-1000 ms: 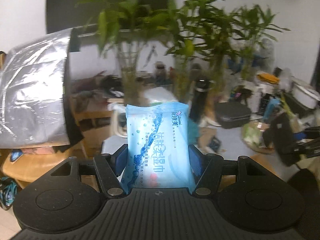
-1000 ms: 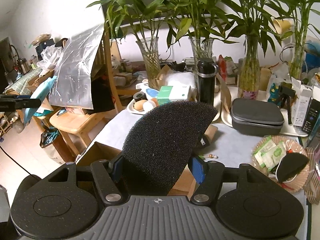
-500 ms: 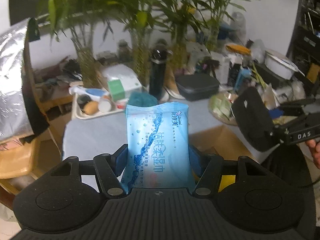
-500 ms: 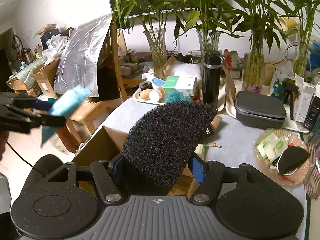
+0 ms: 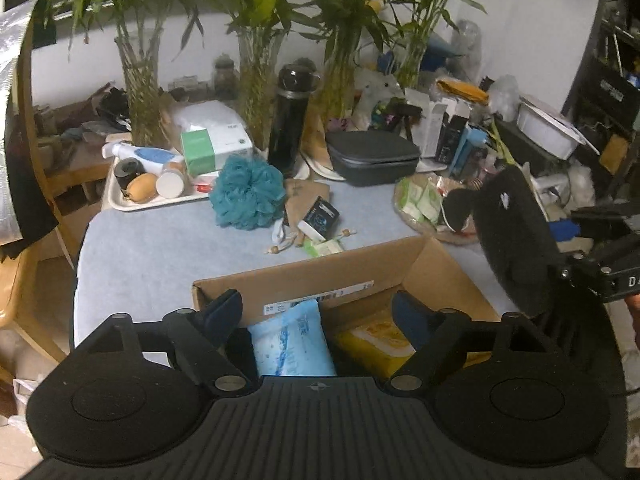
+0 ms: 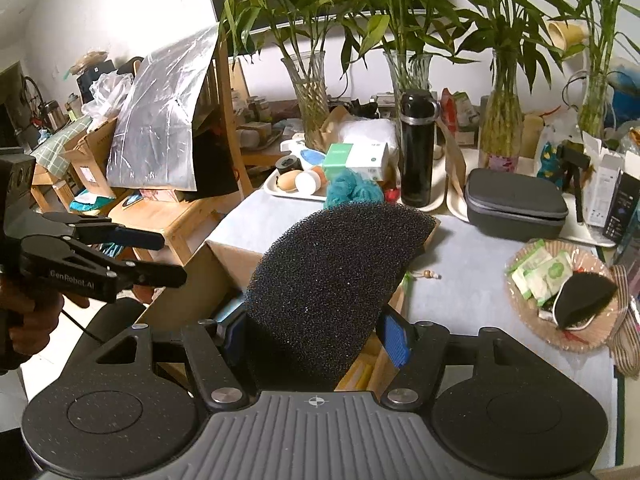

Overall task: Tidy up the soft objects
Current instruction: 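Carry the black sponge with the right gripper while the left gripper carries the blue packet toward the box, then release the black sponge into the box with the right gripper while the left releases the blue packet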

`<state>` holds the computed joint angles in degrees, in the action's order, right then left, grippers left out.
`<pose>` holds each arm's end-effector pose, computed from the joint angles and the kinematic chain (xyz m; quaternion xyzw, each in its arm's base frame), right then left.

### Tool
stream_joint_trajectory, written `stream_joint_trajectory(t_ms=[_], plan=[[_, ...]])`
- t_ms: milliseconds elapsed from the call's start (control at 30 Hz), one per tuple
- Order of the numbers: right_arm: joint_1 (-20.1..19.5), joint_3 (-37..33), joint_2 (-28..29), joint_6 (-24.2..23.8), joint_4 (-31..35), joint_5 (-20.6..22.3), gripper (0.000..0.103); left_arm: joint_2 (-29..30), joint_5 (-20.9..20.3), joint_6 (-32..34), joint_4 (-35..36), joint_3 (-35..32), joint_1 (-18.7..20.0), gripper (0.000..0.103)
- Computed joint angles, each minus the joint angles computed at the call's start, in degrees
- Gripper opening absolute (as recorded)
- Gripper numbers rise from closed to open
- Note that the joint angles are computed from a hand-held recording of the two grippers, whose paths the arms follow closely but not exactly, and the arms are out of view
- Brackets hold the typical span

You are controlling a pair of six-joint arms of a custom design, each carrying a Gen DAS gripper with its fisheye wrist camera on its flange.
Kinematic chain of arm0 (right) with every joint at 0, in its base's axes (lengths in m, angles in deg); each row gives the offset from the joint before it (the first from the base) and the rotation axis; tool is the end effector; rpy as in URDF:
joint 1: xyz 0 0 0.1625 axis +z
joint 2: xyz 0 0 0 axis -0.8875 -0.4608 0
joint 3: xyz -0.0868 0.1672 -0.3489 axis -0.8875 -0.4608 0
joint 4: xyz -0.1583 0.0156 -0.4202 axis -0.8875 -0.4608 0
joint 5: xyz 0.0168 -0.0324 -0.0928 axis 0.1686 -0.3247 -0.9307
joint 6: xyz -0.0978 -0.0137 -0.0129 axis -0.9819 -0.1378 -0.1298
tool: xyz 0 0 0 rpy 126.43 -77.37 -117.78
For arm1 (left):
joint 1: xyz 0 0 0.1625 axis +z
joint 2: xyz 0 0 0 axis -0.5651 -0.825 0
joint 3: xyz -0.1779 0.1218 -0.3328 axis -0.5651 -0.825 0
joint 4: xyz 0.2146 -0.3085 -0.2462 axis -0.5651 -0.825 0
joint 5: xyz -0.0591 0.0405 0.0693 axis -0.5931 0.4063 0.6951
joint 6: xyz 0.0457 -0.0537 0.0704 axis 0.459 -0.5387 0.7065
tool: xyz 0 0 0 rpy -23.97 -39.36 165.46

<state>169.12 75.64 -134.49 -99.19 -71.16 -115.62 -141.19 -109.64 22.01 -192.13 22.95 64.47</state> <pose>0.3043 -0.5850 0.3359 0.4580 -0.8732 0.1494 0.0730 -0.3385 -0.4493 0.3041 0.0806 0.8629 -0.3896 0.3116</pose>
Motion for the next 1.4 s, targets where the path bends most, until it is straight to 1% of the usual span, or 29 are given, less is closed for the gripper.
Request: stream_joint_trajectory(t_ms=[100, 367, 567, 733, 767, 800, 833, 867, 900, 967, 1000, 1067, 1133, 1300, 1400], plan=[[-0.12, 0.25, -0.03, 0.14, 0.50, -0.22, 0.069, -0.36, 1.15, -3.42, 3.45, 0.24, -0.47, 0.083], [0.09, 0.08, 0.79, 0.92, 1.40, -0.56, 0.069, -2.65, 2.15, -7.03, 6.20, 2.51, -1.78, 0.083], [1.10, -1.03, 1.93, 1.03, 2.20, -0.22, 0.069, -4.19, 2.89, -8.52, 6.09, 4.31, -2.52, 0.083], [2.14, -2.42, 3.79, 1.32, 3.92, 0.16, 0.071, -5.05, 3.36, -11.88, 9.52, 4.51, -2.65, 0.083], [2.29, -3.05, 4.42, 1.56, 5.51, 0.11, 0.074, -5.29, 3.43, -11.99, 9.39, 4.77, -2.66, 0.083], [2.33, -3.48, 4.97, 1.71, 6.78, 0.40, 0.084, -5.46, 3.45, -12.12, 9.30, 4.94, -2.67, 0.083], [2.30, -3.28, 5.15, 1.71, 6.67, 0.62, 0.091, -5.64, 3.45, -12.28, 9.16, 5.15, -2.66, 0.083], [2.29, -2.52, 5.07, 1.41, 5.52, 0.69, 0.101, -5.88, 3.47, -12.49, 9.06, 5.37, -2.70, 0.083], [2.35, -1.71, 4.85, 1.14, 4.46, 0.52, 0.103, -6.15, 3.48, -12.80, 9.06, 5.60, -2.76, 0.083], [2.42, -1.05, 4.97, 1.58, 3.87, -0.90, 0.103, -6.57, 3.49, -13.89, 9.90, 5.75, -2.88, 0.083], [2.23, -0.81, 4.98, 2.19, 3.87, -1.18, 0.103, -6.68, 3.55, -14.97, 11.10, 5.69, -2.96, 0.083], [1.77, -0.56, 4.89, 3.26, 4.04, -1.18, 0.103, -6.23, 3.61, -19.07, 16.21, 4.41, -2.87, 0.083], [1.46, -0.33, 4.74, 3.87, 4.02, -1.57, 0.103, -6.07, 3.59, -21.09, 18.40, 3.84, -2.67, 0.083], [1.13, 0.00, 4.28, 4.76, 3.27, -2.97, 0.103, -6.19, 3.06, -21.44, 18.05, 3.96, -2.26, 0.083], [0.92, 0.17, 3.87, 4.50, 1.15, -2.78, 0.103, -5.85, 3.13, -20.17, 17.11, 3.82, -2.03, 0.083]])
